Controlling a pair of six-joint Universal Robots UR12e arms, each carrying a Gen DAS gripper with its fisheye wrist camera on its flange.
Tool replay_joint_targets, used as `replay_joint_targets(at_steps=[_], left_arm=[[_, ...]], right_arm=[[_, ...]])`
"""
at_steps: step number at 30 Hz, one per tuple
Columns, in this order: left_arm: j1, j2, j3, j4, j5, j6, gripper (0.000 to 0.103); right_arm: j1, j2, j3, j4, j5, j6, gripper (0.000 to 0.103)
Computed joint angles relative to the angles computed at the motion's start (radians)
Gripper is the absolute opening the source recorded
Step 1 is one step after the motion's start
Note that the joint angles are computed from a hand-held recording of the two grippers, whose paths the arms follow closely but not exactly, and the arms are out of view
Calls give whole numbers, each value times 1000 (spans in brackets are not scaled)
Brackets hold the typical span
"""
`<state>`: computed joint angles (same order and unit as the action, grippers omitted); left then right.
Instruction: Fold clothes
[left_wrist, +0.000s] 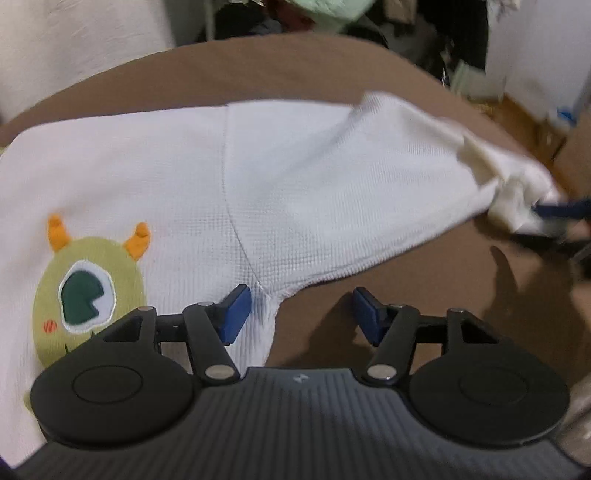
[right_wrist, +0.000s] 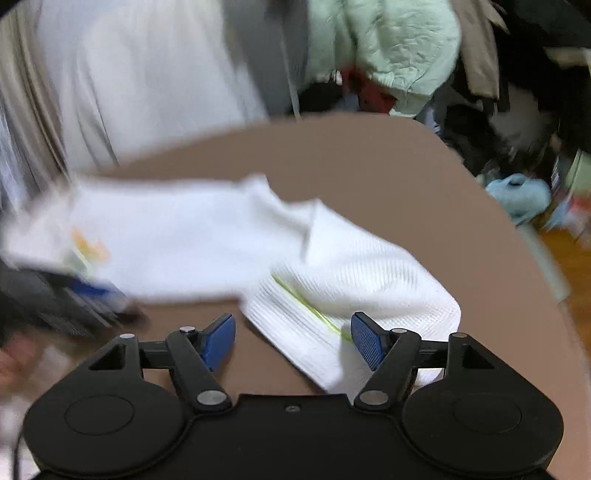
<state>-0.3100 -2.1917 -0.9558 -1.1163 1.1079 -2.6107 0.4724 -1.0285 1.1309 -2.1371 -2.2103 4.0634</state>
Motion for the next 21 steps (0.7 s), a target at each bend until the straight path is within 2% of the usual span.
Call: replay_joint_targets(at_steps=[1,2,3,4,5,6,8,9,11,14,16,18,19,20,21], left_arm=[[4,0,1,0,-6,-15,56],[7,1,3,1,-8,-24,56],[11,1,4,2,-10,-34,56],[15,1,3,5,-17,-44,56],[21,2,-2,9,-26,-54,56],[26,3,-6,13,-36,-65,56],[32,1,-7,-3,-49,-91,56],[35,2,-10,-7,-56,-96,56],[38,5,-11,-19,-67,-79,56],[47,1,10,-69,-85,-64,56],[58,-1,23,-100,-104,-67,56],[73,-1,32,-122,-120,-84,56],[81,-1,35,-128,-127,-94,56],[91,0,37,-128,-130,-107,56],[100,2,37,-119,-125,-121,56]], right_arm=[[0,9,-9,35,-16,5,49],[3,5,3,28,-44,30,34],[8,-14,38,-22,-84,85,8],[14,-36,84,-97,-138,141,8],[26,-55,118,-130,-228,218,8],[37,-76,142,-122,-316,308,8],[52,-117,160,6,-424,498,9],[53,-134,162,83,-439,558,9],[51,-165,158,237,-446,654,9],[32,-181,147,404,-406,714,9],[11,-179,139,464,-355,749,15],[1,-142,55,635,-310,811,18],[-2,-116,0,735,-286,846,33],[-1,-91,-55,816,-279,879,42],[2,-69,-100,856,-291,900,54]])
